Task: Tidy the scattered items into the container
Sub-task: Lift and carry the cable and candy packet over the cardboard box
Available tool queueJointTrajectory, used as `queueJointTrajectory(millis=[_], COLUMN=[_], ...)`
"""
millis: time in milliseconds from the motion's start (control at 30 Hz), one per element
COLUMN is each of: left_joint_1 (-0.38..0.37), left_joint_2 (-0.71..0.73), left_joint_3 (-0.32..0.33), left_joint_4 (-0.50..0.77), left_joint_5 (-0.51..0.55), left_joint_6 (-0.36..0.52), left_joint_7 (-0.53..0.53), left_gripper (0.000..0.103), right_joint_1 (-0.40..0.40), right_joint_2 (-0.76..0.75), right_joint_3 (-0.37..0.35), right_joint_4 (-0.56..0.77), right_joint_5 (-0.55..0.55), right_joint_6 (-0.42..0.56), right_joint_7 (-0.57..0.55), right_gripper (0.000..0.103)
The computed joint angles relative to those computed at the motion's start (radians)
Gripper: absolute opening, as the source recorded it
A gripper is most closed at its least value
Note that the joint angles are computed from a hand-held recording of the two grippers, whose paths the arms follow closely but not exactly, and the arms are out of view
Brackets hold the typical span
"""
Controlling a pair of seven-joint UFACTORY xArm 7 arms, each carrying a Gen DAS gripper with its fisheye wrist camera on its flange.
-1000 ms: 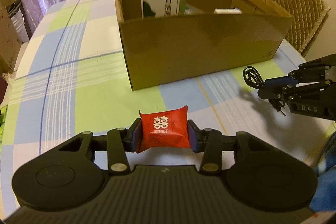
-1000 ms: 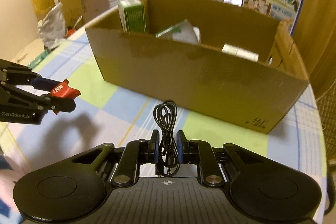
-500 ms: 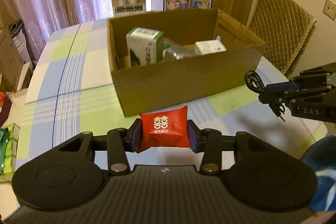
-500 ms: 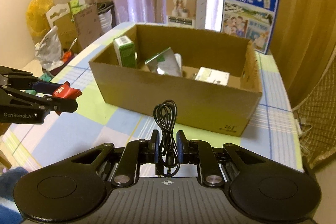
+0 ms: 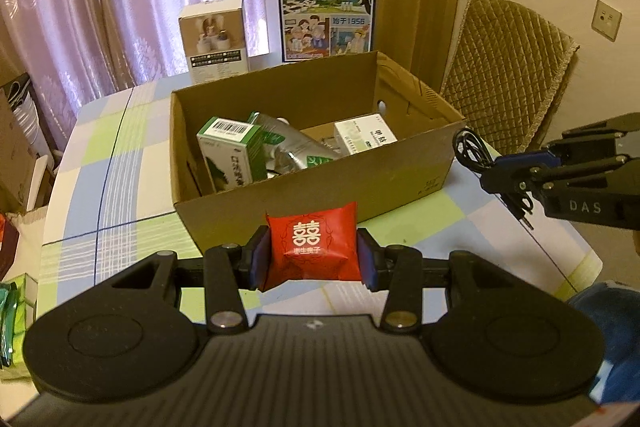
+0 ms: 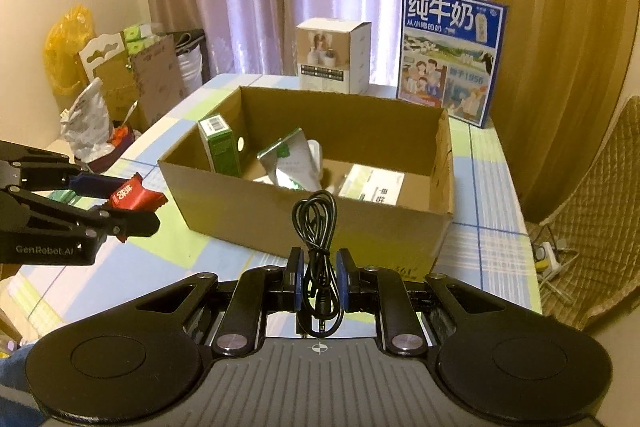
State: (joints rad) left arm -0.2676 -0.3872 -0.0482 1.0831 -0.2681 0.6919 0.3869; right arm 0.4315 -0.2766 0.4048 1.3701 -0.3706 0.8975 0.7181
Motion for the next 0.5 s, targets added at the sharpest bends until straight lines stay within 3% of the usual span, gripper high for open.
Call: queueJointTrajectory(millis=[500], left_joint_1=[-0.002], left_joint_2=[0.065], left_joint_3=[-0.013], left_joint_4=[0.073], left_joint_5=[0.013], left_joint_6=[-0.007], left_joint_7=[-0.003], left_gripper=[0.039], right_joint_1=[-0.018], right_joint_2=[0.031], right_joint_3=[-0.034], right_joint_4=[0.052], right_joint_5=[-0.001], right_joint_6=[-0.009], right_joint_7=[-0.056], right_gripper=[0.014])
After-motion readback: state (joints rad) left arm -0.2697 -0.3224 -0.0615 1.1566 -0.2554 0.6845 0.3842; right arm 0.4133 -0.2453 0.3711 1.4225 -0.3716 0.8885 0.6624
